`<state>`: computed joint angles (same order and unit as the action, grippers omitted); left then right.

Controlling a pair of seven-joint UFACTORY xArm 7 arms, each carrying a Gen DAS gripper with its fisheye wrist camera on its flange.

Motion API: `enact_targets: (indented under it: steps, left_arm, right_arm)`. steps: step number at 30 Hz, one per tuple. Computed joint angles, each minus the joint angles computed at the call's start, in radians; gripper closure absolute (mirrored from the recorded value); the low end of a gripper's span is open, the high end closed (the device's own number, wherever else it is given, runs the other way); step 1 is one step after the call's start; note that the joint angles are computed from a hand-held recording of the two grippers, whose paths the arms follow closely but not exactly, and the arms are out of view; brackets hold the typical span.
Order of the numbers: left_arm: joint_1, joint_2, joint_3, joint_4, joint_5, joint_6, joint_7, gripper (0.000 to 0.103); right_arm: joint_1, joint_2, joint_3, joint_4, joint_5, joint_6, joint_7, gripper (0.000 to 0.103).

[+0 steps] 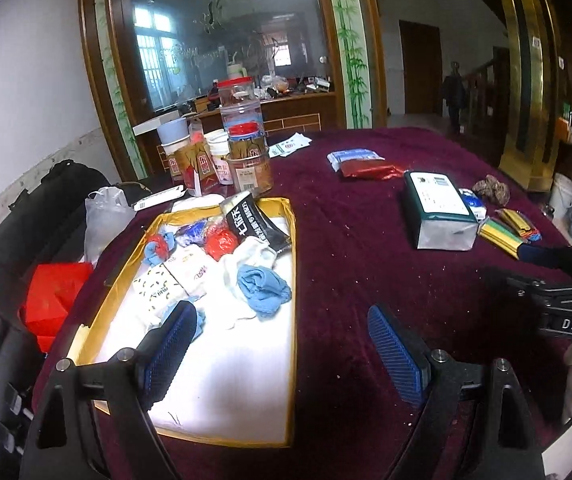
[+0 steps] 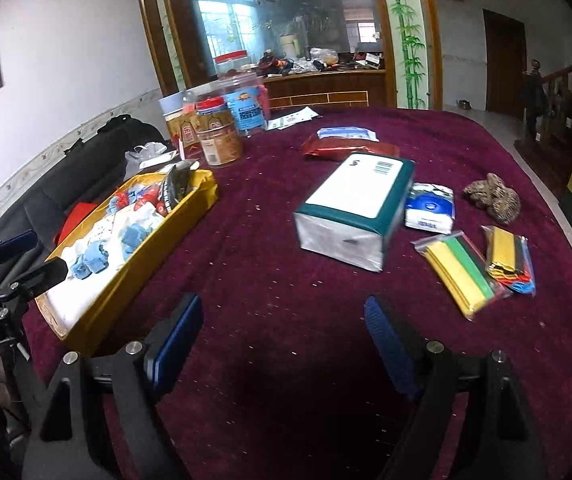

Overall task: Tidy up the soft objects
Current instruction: 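Move both open tools back toward the strip packets on the table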

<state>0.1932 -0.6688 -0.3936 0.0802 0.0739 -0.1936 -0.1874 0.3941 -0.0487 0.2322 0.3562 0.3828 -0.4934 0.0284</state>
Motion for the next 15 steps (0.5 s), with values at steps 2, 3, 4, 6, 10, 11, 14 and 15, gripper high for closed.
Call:
enact_targets:
  steps: [2, 3, 4, 6, 10, 11, 14, 15]
  left_arm:
    - [0.020, -0.006, -0.041, 0.010, -0.005, 0.018, -0.016, 0.013]
    - [0.021, -0.009, -0.047, 0.013, -0.003, 0.027, -0.021, 0.013]
    - [0.024, -0.014, -0.056, 0.017, 0.000, 0.039, -0.027, 0.013]
    - [0.041, -0.017, -0.085, 0.023, 0.010, 0.045, -0.045, 0.013]
    - [0.058, -0.016, -0.108, 0.031, 0.035, 0.052, -0.067, 0.013]
    - [0.063, -0.015, -0.115, 0.033, 0.040, 0.052, -0.072, 0.013]
    - [0.083, -0.008, -0.140, 0.039, 0.053, 0.054, -0.089, 0.013]
    - [0.092, -0.007, -0.152, 0.042, 0.058, 0.055, -0.095, 0.013]
  right_arm:
    - [0.002, -0.004, 0.003, -0.010, 0.009, -0.006, -0.006, 0.020]
    - [0.002, 0.002, 0.002, -0.010, 0.005, -0.012, -0.004, 0.020]
    - [0.003, 0.008, 0.000, -0.012, -0.006, -0.019, 0.007, 0.020]
    - [-0.001, 0.012, -0.017, -0.022, -0.062, -0.028, 0.048, 0.020]
    - [-0.010, 0.032, -0.031, -0.022, -0.107, -0.040, 0.084, 0.020]
    - [-0.013, 0.037, -0.035, -0.020, -0.117, -0.041, 0.091, 0.020]
    - [-0.030, 0.051, -0.053, -0.017, -0.186, -0.040, 0.148, 0.020]
    - [-0.037, 0.053, -0.059, -0.017, -0.213, -0.038, 0.171, 0.020]
